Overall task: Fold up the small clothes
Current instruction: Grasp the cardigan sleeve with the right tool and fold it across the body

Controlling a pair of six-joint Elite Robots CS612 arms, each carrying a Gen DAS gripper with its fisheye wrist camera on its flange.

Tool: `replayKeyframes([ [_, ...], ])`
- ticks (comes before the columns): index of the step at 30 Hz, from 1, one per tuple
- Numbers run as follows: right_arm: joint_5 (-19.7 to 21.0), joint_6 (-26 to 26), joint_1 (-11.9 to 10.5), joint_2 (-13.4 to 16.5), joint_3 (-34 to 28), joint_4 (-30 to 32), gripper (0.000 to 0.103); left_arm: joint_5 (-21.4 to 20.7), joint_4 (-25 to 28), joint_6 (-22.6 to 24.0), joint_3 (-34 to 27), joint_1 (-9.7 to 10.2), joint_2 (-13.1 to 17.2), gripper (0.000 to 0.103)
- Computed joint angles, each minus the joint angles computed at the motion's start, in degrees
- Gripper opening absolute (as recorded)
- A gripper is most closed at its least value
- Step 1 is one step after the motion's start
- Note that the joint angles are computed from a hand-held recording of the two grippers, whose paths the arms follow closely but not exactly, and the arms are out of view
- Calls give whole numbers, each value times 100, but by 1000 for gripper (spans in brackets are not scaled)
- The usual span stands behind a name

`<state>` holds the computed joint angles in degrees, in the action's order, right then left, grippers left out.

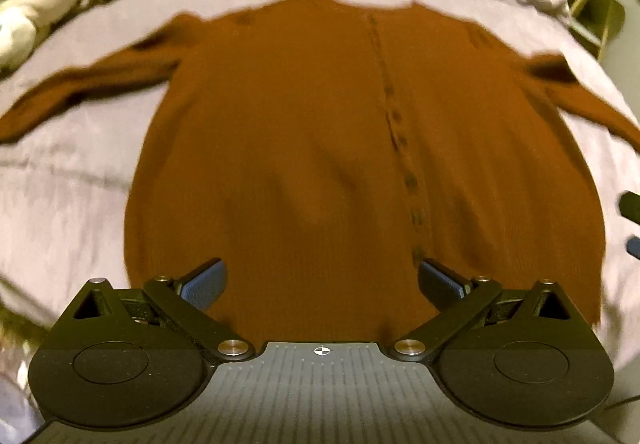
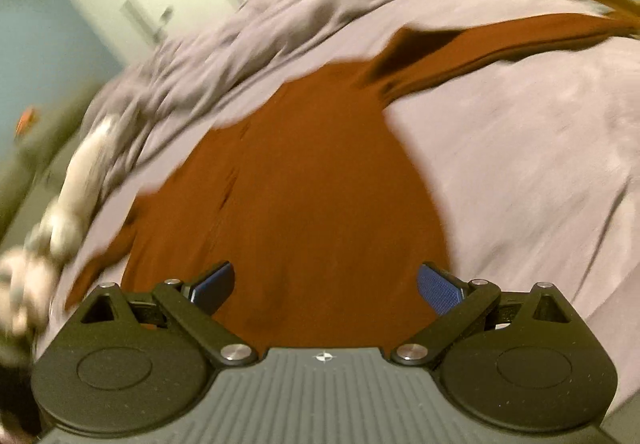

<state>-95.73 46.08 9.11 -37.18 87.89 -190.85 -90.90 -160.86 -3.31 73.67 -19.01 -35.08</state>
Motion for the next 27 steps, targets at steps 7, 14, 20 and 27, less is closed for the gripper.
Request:
replayKeyframes([
  [7,13,1139,-460,306,7,-516,98,162,-66,-264,-1012,-1,643,103],
  [14,432,805,-557,607,43,-1262,99,360,593,-498,-1686,-27,1055,103],
  [20,1510,992,-885,581,287,-1803,99,325,158,-553,-1571,-3,1113,103],
  [27,-540,1746,-1104,447,370,-1863,70,281,-112,-539,-1469,6,1109,103],
])
